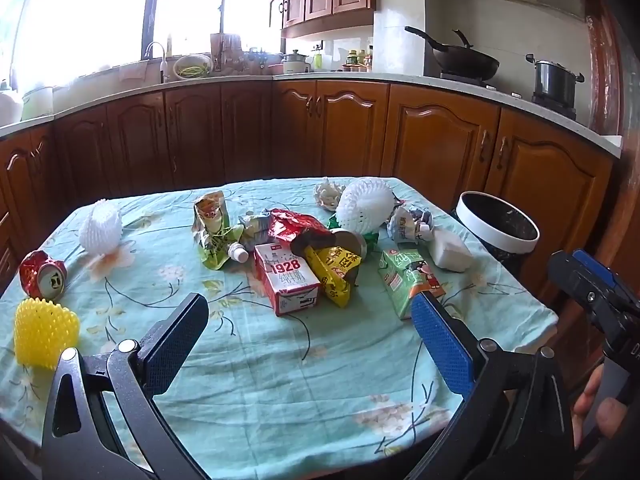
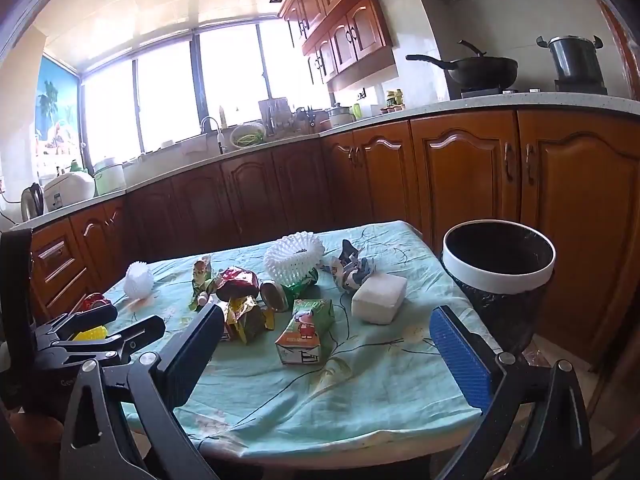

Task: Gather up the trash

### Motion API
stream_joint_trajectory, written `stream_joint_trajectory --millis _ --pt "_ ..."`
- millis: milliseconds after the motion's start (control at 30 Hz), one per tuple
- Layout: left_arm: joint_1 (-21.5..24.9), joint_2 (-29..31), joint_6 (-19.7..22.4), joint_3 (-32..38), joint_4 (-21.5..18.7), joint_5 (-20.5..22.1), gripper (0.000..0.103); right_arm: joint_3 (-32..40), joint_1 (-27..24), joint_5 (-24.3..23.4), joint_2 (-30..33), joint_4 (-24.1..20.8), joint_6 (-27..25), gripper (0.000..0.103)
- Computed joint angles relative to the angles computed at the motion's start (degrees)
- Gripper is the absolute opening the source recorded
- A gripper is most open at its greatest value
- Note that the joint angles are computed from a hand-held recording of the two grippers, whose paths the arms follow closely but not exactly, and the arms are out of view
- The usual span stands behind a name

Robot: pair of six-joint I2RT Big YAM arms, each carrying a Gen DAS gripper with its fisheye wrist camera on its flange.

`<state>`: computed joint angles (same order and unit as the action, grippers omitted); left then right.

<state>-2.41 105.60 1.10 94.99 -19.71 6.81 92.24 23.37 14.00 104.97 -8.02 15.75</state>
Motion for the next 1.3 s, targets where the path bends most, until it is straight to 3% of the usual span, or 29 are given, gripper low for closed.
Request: stream_joint_trajectory --millis 1300 --pt "-0.21 -0.3 0.01 -0.35 1.03 -0.73 0.103 0.66 -0.35 -1.45 0.18 -0.99 0.79 0.103"
